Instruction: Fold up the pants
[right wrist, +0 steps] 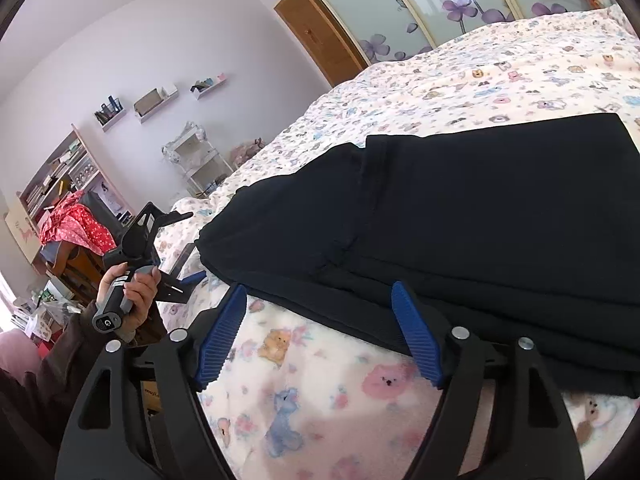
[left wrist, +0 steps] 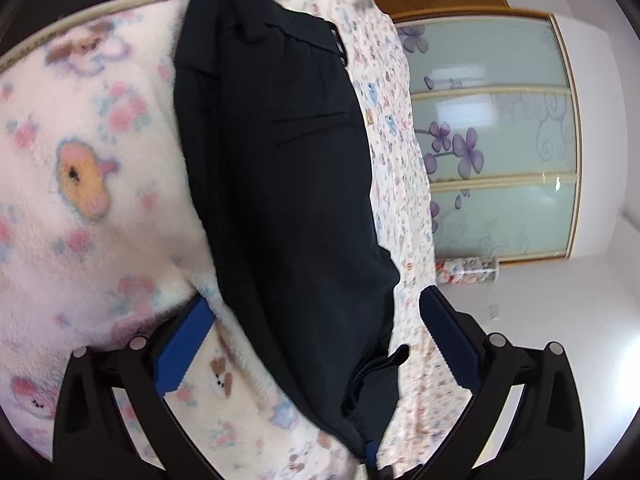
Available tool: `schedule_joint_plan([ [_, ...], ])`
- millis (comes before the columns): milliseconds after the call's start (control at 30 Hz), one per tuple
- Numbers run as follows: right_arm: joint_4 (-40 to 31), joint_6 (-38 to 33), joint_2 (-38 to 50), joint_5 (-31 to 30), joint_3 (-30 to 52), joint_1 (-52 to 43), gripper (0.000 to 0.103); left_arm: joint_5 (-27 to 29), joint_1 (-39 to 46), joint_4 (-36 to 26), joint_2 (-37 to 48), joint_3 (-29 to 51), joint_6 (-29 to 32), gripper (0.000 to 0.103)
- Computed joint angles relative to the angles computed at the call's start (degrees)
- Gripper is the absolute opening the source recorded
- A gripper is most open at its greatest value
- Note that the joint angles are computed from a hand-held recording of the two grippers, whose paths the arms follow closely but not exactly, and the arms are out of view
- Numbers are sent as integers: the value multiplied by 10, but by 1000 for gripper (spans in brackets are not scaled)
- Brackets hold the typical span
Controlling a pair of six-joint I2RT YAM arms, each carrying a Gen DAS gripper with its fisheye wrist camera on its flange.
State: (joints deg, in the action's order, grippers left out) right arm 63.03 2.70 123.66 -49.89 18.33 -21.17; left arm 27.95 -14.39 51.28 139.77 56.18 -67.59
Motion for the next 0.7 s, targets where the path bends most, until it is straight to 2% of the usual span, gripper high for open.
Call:
schedule_joint_plan([
  [67,-4,-4,0,1,2,3,78,-7,-8,31,-11,-28,3,101],
  [167,-5,-5,0,4,3,8,79,-20,-2,122,-14,-74,-23,101],
  [300,-13,-9,1,6,6,11,79,-35,20,168,-13,-80,-33,101],
  [433,-13,-7,5,8,7,13,79,-13,38,133,14,-43,-45,101],
  [533,-11,-6,5,8,6,14,79,-7,40,135,49,-21,-60,101],
  [600,-13,-7,4,9,6,14,80,-13,38,138,51,-19,-58,101],
  [700,-17,-9,3,10,7,15,80,-13,34,99,42,5,-51,101],
])
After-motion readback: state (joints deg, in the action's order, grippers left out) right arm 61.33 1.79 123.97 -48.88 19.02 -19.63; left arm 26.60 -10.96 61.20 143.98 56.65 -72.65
